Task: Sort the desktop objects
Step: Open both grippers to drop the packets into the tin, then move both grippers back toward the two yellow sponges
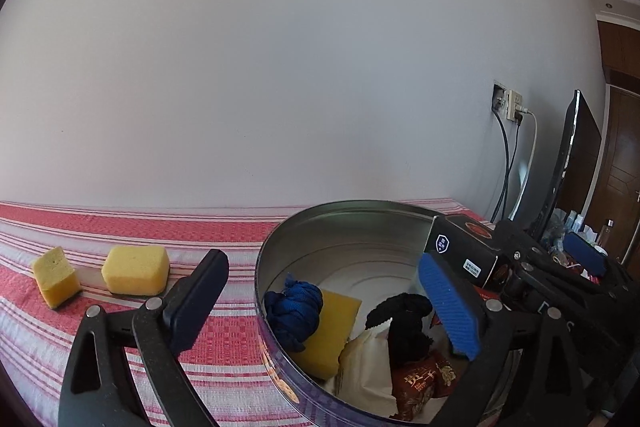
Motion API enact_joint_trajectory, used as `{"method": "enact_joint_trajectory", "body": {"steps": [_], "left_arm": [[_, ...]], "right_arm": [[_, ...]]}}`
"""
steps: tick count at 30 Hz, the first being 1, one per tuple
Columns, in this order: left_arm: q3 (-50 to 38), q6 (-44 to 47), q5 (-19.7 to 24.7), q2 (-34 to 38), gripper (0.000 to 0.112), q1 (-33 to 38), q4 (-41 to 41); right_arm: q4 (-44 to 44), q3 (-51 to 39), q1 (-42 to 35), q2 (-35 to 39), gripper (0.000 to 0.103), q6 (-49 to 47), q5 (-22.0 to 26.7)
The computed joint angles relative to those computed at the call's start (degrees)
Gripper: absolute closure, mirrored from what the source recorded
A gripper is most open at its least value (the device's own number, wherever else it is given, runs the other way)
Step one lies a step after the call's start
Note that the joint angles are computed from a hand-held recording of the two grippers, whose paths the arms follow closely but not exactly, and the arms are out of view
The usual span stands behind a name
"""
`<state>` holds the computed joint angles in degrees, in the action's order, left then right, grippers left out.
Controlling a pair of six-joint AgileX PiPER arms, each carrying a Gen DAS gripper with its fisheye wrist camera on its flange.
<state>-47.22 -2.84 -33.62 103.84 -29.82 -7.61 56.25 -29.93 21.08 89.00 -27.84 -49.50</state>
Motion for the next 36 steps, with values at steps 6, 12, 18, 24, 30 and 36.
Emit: {"method": "enact_joint_trajectory", "body": {"steps": [6, 12, 18, 24, 30, 36], "left_arm": [[-0.54, 1.54, -0.13, 0.51, 0.010, -1.10, -4.65], [-1.35, 0.43, 3.03, 0.59, 0.010, -0.08, -5.06], [-0.47, -0.97, 4.25, -0.20, 0.010, 1.42, -6.54], [-0.01, -1.40, 5.05, -0.83, 0.010, 2.22, -7.99], [0.62, 1.39, 4.21, -1.27, 0.010, 1.55, -11.67], [1.07, 6.08, 1.79, -1.21, 0.010, 0.20, -16.04]], "right_arm": [[0.46, -0.19, 1.19, 0.23, 0.001, -1.71, -1.87], [0.67, -0.14, 0.33, -0.12, 0.001, -1.29, -0.86], [1.46, -0.09, 0.07, -0.13, 0.001, -1.41, -0.75], [2.72, -0.01, 0.72, -0.10, 0.001, -2.06, -1.67], [4.97, 0.64, 2.46, -0.20, 0.001, -2.57, -3.85], [8.66, 1.86, 4.53, -1.19, 0.001, -2.31, -6.42]]}}
